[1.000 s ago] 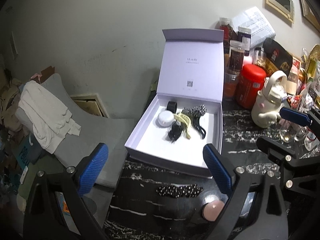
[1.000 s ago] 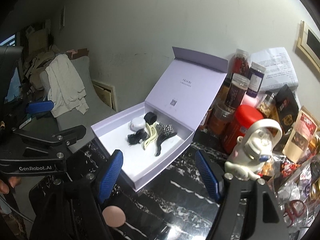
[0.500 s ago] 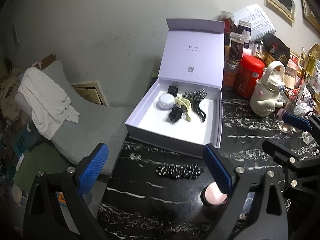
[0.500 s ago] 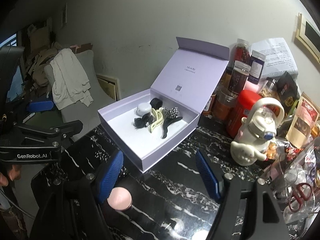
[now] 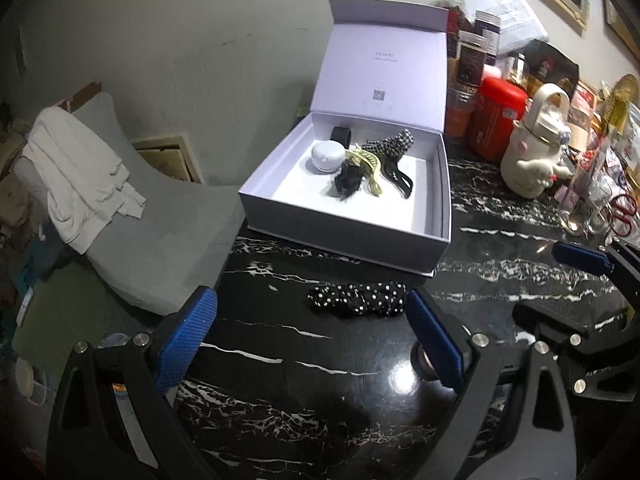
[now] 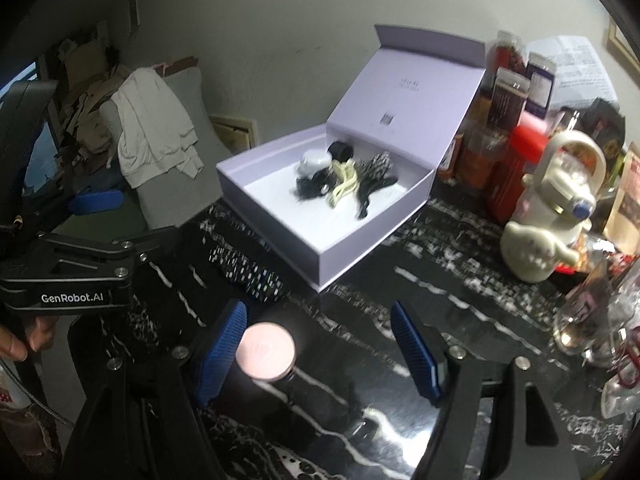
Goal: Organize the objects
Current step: 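Grasp the black polka-dot scrunchie with the left tool while the right tool grasps the pink compact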
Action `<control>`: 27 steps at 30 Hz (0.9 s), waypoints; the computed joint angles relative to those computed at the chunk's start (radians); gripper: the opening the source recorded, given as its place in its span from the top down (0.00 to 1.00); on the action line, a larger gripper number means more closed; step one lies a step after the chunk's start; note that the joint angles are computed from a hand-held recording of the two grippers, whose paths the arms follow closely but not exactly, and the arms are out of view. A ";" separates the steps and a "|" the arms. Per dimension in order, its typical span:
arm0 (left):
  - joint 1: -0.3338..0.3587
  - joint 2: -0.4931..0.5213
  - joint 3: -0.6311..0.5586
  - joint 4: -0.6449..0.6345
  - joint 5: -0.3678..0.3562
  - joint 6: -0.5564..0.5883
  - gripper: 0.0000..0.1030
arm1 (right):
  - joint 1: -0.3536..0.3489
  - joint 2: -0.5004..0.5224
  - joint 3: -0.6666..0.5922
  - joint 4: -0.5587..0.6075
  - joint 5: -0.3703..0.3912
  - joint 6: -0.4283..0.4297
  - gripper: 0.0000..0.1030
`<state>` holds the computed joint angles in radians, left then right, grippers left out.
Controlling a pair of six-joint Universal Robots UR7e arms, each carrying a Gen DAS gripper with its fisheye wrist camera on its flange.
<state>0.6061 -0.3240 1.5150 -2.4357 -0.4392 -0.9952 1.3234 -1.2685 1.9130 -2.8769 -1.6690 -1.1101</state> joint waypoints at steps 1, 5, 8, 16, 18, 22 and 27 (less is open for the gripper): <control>0.002 0.006 0.004 -0.021 0.001 0.024 0.07 | -0.002 0.001 0.005 -0.002 -0.007 0.000 0.26; 0.008 0.021 0.008 -0.045 -0.017 0.068 0.07 | -0.018 0.004 0.030 0.008 -0.015 -0.016 0.27; 0.018 0.035 0.017 -0.122 -0.048 0.131 0.07 | -0.027 0.011 0.043 0.005 -0.017 -0.033 0.26; 0.039 0.067 0.019 -0.238 -0.105 0.256 0.07 | -0.042 0.050 0.036 0.058 -0.024 -0.066 0.27; 0.047 0.068 0.025 -0.289 -0.125 0.277 0.07 | -0.045 0.060 0.028 0.067 -0.026 -0.064 0.27; 0.073 0.072 0.034 -0.426 -0.185 0.325 0.07 | -0.052 0.084 0.001 0.088 -0.018 -0.039 0.27; 0.100 0.085 0.000 -0.405 -0.219 0.302 0.07 | -0.056 0.106 -0.009 0.077 -0.029 -0.063 0.50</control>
<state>0.7057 -0.2389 1.5154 -2.8410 -0.6584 -0.6927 1.2676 -1.1621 1.9038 -2.7994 -1.6982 -1.1736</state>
